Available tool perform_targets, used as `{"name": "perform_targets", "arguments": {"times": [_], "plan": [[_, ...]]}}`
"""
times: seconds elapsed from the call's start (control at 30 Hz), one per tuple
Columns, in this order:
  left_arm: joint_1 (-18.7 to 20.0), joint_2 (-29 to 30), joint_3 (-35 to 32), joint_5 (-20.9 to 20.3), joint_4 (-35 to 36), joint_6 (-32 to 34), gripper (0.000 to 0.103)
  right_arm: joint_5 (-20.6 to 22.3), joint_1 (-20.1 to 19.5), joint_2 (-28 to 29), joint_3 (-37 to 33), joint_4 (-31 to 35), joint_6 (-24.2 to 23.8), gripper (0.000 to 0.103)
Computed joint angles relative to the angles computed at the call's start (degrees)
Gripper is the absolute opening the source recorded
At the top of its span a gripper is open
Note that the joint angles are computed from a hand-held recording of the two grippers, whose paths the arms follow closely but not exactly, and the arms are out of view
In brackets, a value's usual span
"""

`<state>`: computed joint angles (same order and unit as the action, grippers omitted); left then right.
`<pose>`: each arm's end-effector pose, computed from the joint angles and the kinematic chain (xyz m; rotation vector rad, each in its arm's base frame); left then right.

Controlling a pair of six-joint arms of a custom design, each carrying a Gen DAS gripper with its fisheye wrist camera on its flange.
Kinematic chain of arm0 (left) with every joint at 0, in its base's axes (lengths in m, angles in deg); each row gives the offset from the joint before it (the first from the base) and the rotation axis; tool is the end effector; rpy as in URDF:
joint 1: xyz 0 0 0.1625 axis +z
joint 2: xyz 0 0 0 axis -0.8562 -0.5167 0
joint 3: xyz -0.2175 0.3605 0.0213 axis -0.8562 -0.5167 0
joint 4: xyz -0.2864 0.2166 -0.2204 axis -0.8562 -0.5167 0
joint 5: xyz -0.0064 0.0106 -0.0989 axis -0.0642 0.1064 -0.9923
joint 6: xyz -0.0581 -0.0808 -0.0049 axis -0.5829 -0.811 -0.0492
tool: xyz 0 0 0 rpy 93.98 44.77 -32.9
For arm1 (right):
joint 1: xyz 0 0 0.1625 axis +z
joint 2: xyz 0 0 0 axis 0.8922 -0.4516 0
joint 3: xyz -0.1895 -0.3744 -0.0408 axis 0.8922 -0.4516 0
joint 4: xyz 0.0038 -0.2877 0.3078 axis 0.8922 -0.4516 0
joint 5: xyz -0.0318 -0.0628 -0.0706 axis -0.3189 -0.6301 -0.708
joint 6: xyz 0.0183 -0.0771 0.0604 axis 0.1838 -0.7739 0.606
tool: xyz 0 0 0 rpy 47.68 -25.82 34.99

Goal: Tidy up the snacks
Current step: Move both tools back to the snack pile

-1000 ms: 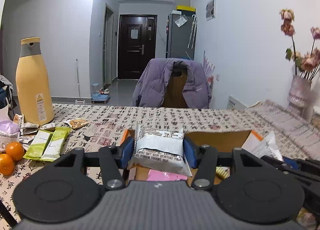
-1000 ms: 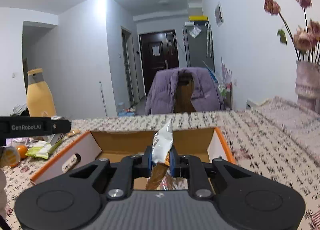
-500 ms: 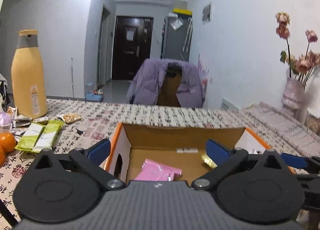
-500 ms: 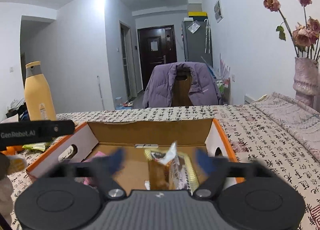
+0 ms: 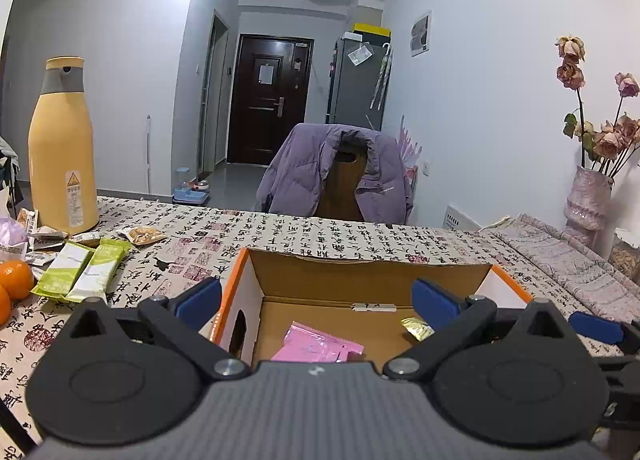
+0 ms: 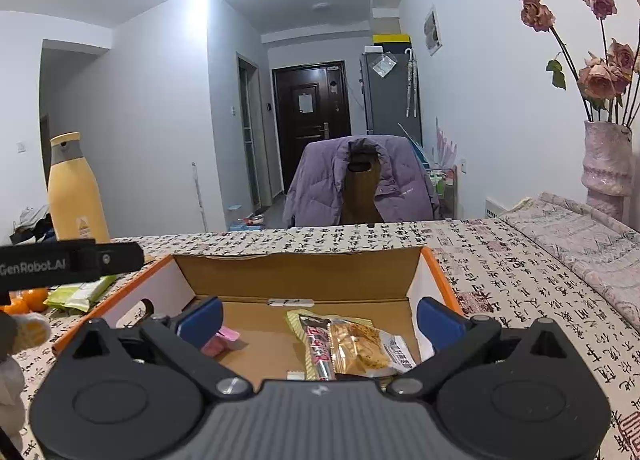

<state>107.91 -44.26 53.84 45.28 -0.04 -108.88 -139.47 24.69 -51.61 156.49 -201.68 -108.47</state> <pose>-0.2308 -0.6099 0.0976 0.1275 1.8307 -1.5473 0.1249 -0.6686 0.1580 1.1245 -2.3751 1.2461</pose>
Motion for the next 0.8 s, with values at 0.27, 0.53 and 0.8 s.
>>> {"name": "perform_targets", "arguments": {"times": [0.27,0.53,0.8], "plan": [[-2.87,-2.33,3.44,-0.67,-5.59,4.34,0.103,-1.06,1.18,-2.15,1.91,-1.48,0.12,0.103],[-6.25,-4.36,8.27,-4.17,-8.59,5.34,0.103,-0.53,0.80,-6.53,7.29,-2.41,-0.63,0.103],[-10.23,-5.06,13.41,-9.26,-11.32,5.40,0.103,0.79,-1.86,-12.08,14.43,-3.02,-2.00,0.103]]}}
